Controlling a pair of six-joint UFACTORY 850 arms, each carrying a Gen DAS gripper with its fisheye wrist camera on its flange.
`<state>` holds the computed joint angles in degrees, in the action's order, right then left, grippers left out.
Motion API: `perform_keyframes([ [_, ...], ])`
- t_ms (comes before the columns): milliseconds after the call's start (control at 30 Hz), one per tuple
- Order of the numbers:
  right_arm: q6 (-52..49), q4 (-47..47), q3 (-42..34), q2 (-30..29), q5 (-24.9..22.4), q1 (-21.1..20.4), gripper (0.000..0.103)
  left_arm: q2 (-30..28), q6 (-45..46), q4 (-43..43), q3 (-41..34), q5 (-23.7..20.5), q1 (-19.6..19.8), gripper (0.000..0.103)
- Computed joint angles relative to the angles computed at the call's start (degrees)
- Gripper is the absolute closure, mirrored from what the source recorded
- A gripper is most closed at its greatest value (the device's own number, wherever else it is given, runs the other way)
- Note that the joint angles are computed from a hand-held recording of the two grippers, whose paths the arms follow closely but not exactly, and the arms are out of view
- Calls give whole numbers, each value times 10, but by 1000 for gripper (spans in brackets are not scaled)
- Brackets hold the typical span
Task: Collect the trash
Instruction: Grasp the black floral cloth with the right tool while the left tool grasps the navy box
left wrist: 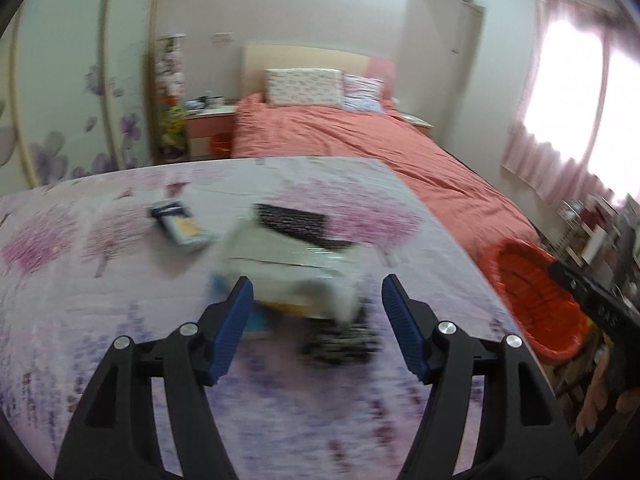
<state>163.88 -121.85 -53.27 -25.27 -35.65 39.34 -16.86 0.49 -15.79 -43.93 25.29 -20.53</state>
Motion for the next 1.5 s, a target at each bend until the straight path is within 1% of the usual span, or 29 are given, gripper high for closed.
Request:
perform_keyframes([
  [67,-12,3,-18,-13,10,7,59,5,4,-10,9,2,20,37],
  [233,-40,3,-69,-50,48,22,59,4,-13,-2,22,2,66,37],
  [400,-54,0,-115,-86,90,32,59,-1,-38,20,26,-2,97,37],
  [500,-53,-15,-142,-108,116,38,59,-5,-46,28,29,-2,108,37],
  [633,-121,32,-192,-147,147,46,59,-10,-61,38,29,-5,123,37],
  [733,-201,104,-225,-174,172,47,60,-15,-66,43,27,-6,131,37],
  [800,-190,91,-227,-179,192,43,77,-18,-72,48,28,-5,135,37],
  [833,-163,65,-222,-178,196,42,89,-19,-76,52,26,-5,137,37],
  [867,-158,61,-216,-174,189,43,96,-21,-78,54,25,-6,138,37],
  [900,-164,66,-212,-171,186,44,99,-23,-83,58,23,-8,139,37],
  [1000,-155,62,-188,-154,167,45,100,-32,-117,88,12,-15,143,37],
  [1067,-165,81,-169,-142,142,45,100,-41,-133,103,0,-21,146,37],
  [1267,-172,124,-130,-115,97,33,100,-74,-130,93,-47,-41,142,37],
  [1433,-156,127,-106,-100,68,22,100,-107,-134,90,-95,-63,137,37],
  [1500,-154,127,-104,-100,63,17,100,-124,-162,114,-120,-76,139,37],
])
